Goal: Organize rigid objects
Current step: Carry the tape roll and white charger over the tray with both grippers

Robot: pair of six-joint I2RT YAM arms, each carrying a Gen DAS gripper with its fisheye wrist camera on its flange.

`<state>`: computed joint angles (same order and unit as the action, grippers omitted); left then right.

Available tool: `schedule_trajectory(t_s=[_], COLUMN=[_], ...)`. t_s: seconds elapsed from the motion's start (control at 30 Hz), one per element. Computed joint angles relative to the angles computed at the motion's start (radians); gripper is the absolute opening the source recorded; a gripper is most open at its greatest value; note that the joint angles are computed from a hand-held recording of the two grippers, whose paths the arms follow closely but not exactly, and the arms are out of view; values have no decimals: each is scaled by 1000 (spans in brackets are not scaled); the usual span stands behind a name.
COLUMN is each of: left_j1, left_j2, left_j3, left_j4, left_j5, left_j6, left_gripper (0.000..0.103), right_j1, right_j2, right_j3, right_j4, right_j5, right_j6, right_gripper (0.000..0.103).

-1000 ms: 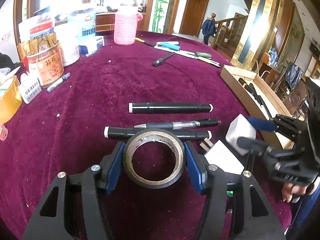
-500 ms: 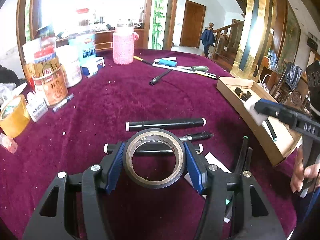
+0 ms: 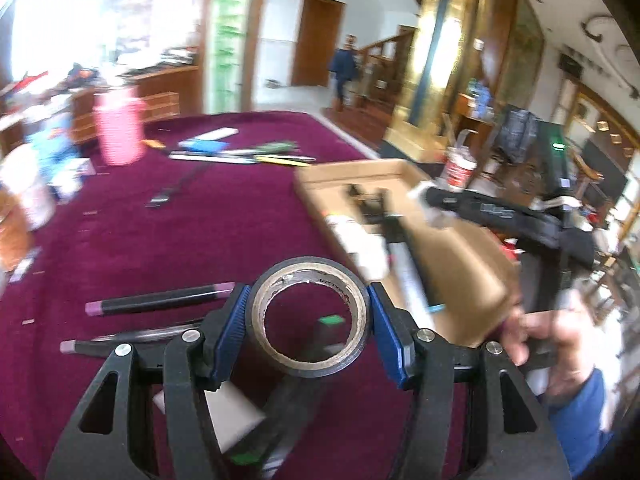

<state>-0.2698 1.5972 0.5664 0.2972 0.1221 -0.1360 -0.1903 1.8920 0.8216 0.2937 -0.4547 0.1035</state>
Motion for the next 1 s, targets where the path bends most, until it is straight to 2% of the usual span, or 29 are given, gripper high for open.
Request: schedule_trajectory(t_s=[0.13, 0.23, 0.43, 0.73, 1.0], left_j1=[-116, -192, -249, -299, -310], left_j2=[146, 242, 356, 409, 404], left_j3=[128, 212, 334, 373, 355], left_j4=[-23, -39, -98, -116, -96], left_j5=[28, 27, 9, -16, -28], left_j6=[-61, -93, -90, -65, -26], left_gripper=[57, 57, 57, 57, 57], right_j1=[-53, -96, -108, -92, -87], right_j2=[40, 80, 116, 147, 150], right_j3=[56, 107, 147, 182, 193], right_j4=[-60, -117, -181, -234, -267], right_j5=[-2, -58, -78, 9, 17], right_j6=[-3, -5, -26, -61, -93], right_gripper=[46, 46, 45, 46, 46])
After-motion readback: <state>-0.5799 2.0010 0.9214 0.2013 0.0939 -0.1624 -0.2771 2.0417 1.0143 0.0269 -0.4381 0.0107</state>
